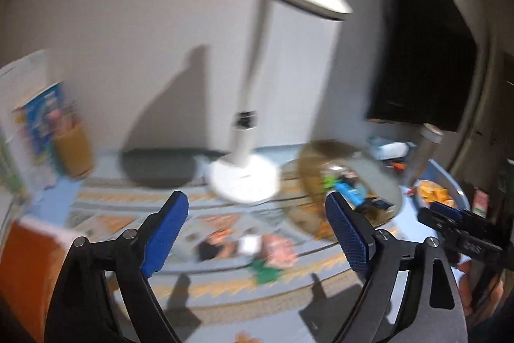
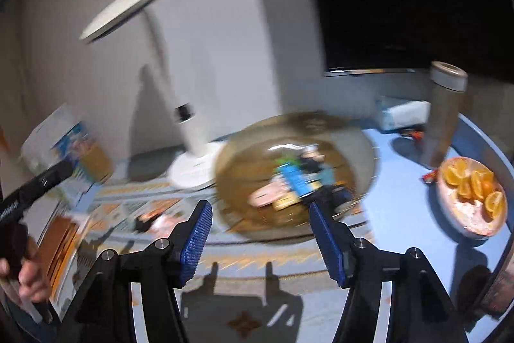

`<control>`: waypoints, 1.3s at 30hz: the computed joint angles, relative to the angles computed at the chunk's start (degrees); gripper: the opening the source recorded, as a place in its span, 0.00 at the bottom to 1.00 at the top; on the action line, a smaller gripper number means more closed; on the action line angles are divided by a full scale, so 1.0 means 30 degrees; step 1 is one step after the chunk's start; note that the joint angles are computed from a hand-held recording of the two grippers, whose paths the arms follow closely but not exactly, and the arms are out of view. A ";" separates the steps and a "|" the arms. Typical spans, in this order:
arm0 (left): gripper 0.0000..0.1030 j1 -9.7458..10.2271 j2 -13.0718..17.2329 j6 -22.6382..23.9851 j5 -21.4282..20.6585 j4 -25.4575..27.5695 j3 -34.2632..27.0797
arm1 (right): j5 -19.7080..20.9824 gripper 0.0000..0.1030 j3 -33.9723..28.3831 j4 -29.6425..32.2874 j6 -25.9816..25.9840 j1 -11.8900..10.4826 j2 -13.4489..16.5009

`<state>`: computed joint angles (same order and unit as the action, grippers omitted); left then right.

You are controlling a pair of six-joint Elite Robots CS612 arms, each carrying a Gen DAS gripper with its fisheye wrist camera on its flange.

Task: Organize rigid objects
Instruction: 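Lower the tape measure and lighter into the bowl and open both tools, then grasp the black-haired figurine with the left tool while the right tool grasps the pink box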

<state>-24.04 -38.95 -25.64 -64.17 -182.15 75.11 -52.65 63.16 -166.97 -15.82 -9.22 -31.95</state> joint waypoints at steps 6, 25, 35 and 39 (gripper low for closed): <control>0.84 0.0521 0.0288 -0.2673 0.0848 0.2620 0.1237 | -0.0242 0.74 0.1341 -0.0367 -0.1589 0.0678 0.0348; 0.85 0.0713 0.1269 -0.2646 0.0303 0.3656 0.1018 | -0.2205 0.81 0.0764 0.1416 -0.3781 0.1309 0.1096; 0.85 0.1251 0.1553 0.0669 -0.2511 0.6754 -0.1553 | -0.2105 0.80 -0.2182 0.6425 -0.7416 0.1917 0.1423; 0.83 0.1901 0.2716 0.0749 -0.4164 0.8556 -0.3883 | -0.2580 0.61 -0.3707 0.7381 -0.8909 0.2403 0.2197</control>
<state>-18.33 -30.80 -23.39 -76.66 -156.48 63.46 -60.39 52.04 -144.83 -42.55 -2.01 -25.36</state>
